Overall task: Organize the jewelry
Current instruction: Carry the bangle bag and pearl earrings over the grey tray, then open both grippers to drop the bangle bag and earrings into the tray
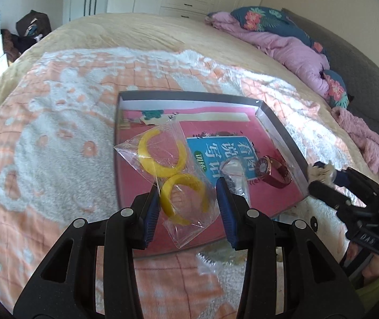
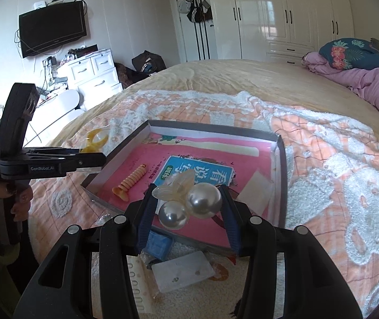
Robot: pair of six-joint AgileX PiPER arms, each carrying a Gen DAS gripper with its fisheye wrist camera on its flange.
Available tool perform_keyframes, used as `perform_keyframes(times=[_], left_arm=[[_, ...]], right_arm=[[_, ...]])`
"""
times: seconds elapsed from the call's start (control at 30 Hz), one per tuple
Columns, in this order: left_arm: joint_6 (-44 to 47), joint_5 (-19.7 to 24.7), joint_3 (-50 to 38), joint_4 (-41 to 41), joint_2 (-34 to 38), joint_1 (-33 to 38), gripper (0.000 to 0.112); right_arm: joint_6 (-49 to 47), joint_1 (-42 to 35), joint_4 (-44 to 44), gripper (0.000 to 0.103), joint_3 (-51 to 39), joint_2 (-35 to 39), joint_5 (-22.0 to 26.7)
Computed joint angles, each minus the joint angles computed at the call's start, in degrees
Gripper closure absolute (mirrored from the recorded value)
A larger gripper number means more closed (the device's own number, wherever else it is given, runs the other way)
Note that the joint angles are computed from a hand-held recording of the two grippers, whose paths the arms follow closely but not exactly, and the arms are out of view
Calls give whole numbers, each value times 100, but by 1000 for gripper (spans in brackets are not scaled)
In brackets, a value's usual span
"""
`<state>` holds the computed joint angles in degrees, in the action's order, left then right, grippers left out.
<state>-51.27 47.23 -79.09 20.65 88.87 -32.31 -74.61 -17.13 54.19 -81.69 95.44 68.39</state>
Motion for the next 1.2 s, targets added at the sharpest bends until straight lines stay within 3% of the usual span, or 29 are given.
perform_keyframes(times=[0.3, 0.53, 0.97, 1.2], left_arm=[[957, 69, -658, -659, 739, 224, 79], [1421, 10, -658, -1092, 939, 375, 79], [1274, 109, -703, -822, 941, 263, 76], [1236, 97, -675, -772, 885, 230, 76]], right_arm=[[226, 431, -333, 58, 72, 210, -315], [400, 660, -567, 58, 94, 304, -534], [589, 741, -631, 57, 237, 323, -732], [731, 688, -730, 57, 124, 303, -502]])
